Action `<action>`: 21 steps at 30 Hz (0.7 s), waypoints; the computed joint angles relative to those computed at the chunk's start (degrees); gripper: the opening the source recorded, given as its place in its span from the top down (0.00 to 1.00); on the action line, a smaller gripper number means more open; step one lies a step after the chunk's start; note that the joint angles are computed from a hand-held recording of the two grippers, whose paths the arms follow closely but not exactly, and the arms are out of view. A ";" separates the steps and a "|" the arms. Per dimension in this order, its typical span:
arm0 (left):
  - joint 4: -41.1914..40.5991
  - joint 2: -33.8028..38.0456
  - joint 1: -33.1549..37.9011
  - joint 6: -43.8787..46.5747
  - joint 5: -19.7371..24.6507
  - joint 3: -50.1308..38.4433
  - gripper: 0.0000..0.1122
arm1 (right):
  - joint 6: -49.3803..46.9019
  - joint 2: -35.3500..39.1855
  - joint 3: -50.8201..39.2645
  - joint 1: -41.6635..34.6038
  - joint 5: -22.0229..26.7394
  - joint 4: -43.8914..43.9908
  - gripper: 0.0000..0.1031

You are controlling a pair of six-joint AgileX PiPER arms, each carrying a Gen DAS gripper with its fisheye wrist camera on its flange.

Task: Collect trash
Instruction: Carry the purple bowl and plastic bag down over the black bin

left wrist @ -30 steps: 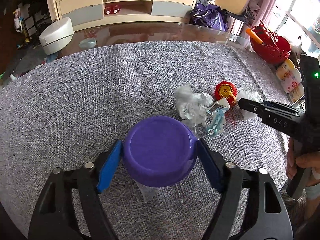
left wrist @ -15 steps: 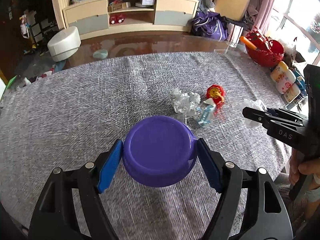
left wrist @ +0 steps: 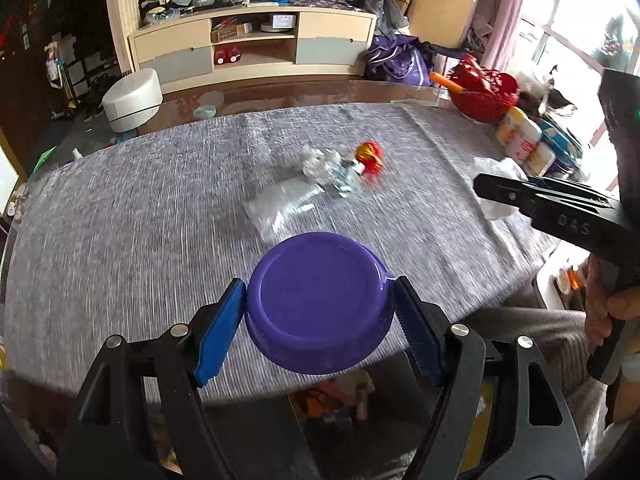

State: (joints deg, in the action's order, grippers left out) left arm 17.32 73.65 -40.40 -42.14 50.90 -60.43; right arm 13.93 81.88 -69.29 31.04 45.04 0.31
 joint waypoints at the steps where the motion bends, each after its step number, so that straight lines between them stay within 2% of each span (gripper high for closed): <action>1: 1.65 -1.61 -2.51 -2.86 1.22 0.73 0.37 | 0.72 -1.26 0.89 0.76 0.30 -0.60 0.71; 8: 10.92 -6.86 -17.56 -18.52 8.88 3.42 0.37 | 7.13 -9.57 9.04 8.01 0.46 -3.72 0.71; 11: 12.85 -8.52 -22.92 -24.96 10.18 5.88 0.37 | 10.63 -12.42 12.66 11.60 0.20 -5.47 0.71; 16: 14.66 -9.12 -30.07 -35.06 10.42 11.08 0.36 | 18.45 -16.09 18.93 17.83 -0.86 -9.59 0.71; 21: 14.34 -6.54 -34.88 -43.42 6.82 17.06 0.36 | 23.60 -16.89 24.91 20.55 -4.27 -10.53 0.71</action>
State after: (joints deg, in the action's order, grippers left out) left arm 31.66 67.11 -75.28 -85.55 57.73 -43.37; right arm 37.54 64.99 -44.38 51.59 40.77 -10.22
